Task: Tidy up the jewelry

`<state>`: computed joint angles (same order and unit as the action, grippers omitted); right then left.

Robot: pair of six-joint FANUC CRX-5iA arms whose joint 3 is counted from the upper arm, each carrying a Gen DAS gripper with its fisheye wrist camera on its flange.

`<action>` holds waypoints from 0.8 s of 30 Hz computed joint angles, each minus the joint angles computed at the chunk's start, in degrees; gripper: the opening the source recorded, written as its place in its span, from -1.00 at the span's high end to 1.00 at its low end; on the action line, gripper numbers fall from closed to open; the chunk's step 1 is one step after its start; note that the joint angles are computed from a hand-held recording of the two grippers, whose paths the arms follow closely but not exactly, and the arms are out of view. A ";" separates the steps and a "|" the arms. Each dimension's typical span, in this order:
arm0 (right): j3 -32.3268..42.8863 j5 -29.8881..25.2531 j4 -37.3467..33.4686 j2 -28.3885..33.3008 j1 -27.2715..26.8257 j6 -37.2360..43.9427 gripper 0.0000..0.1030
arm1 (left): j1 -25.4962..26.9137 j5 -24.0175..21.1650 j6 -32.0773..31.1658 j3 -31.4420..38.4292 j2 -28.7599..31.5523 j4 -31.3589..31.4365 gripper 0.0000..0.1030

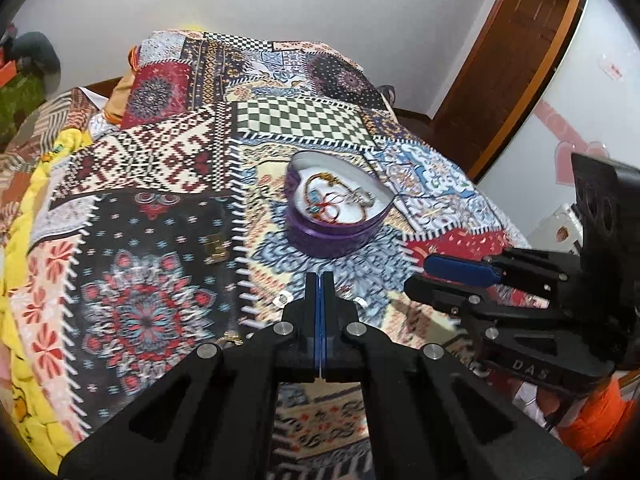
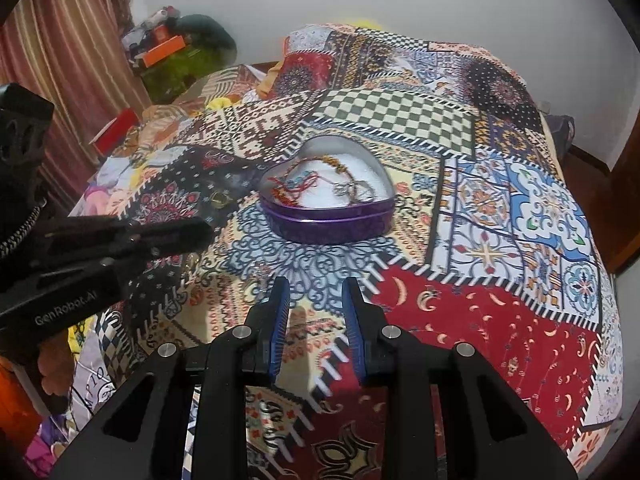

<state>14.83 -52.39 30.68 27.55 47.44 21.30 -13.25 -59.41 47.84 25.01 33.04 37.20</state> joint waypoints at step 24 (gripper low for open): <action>13.74 -3.35 -8.24 9.09 -1.04 13.16 0.75 | 2.31 -0.79 2.45 -0.26 0.38 -5.46 0.45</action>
